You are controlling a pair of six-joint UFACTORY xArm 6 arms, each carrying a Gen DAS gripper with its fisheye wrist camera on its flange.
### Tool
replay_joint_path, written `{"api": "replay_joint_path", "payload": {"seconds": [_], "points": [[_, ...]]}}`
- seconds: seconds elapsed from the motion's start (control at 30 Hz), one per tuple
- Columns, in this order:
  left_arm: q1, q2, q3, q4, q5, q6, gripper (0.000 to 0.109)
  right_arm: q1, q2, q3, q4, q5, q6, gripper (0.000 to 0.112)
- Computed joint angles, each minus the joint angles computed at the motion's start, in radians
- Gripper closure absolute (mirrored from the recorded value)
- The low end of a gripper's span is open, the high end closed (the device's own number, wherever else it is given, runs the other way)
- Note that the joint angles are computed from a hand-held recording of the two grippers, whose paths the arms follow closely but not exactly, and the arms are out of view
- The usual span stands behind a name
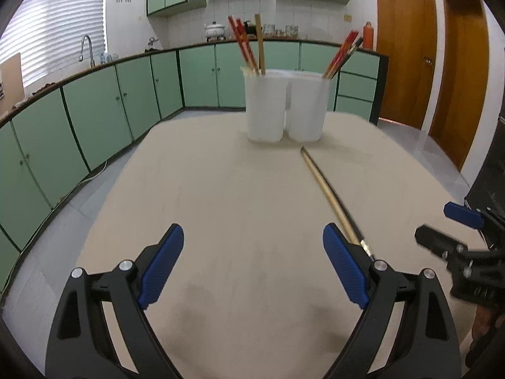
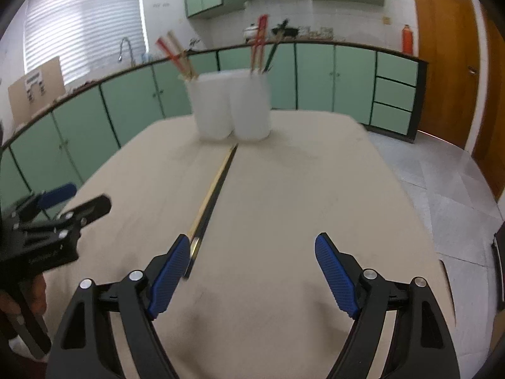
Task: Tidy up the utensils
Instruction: 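Move both grippers back over the last two chopsticks, then grasp the black chopstick with the right gripper while the left grasps the wooden one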
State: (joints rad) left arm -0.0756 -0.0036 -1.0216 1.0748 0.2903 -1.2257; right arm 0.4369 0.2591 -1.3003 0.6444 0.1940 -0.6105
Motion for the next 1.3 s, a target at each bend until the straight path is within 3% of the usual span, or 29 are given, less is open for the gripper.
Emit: {"api": "replay_joint_path", "payload": {"seconds": [0.33, 0.53, 0.7, 0.8, 1.1, 1.3], "points": [[0.005, -0.012, 0.023, -0.032, 0.017, 0.011, 0.02, 0.031, 0.008, 0.044, -0.143, -0.014, 0.068, 0.042], [0.012, -0.009, 0.025, -0.034, 0.011, 0.002, 0.02, 0.03, 0.025, 0.042, -0.329, -0.018, 0.225, 0.043], [0.009, 0.0, 0.018, -0.039, 0.013, -0.006, 0.02, 0.034, 0.034, 0.029, -0.367, -0.007, 0.25, 0.044], [0.008, 0.005, 0.012, -0.043, 0.014, -0.004, 0.02, 0.044, 0.041, 0.011, -0.306, 0.016, 0.2, 0.047], [0.004, 0.007, 0.008, -0.035, 0.014, -0.012, 0.02, 0.056, 0.047, 0.008, -0.303, 0.01, 0.233, 0.068], [-0.007, 0.01, 0.004, -0.025, 0.015, -0.016, 0.02, 0.067, 0.05, 0.01, -0.258, -0.009, 0.193, 0.098]]}}
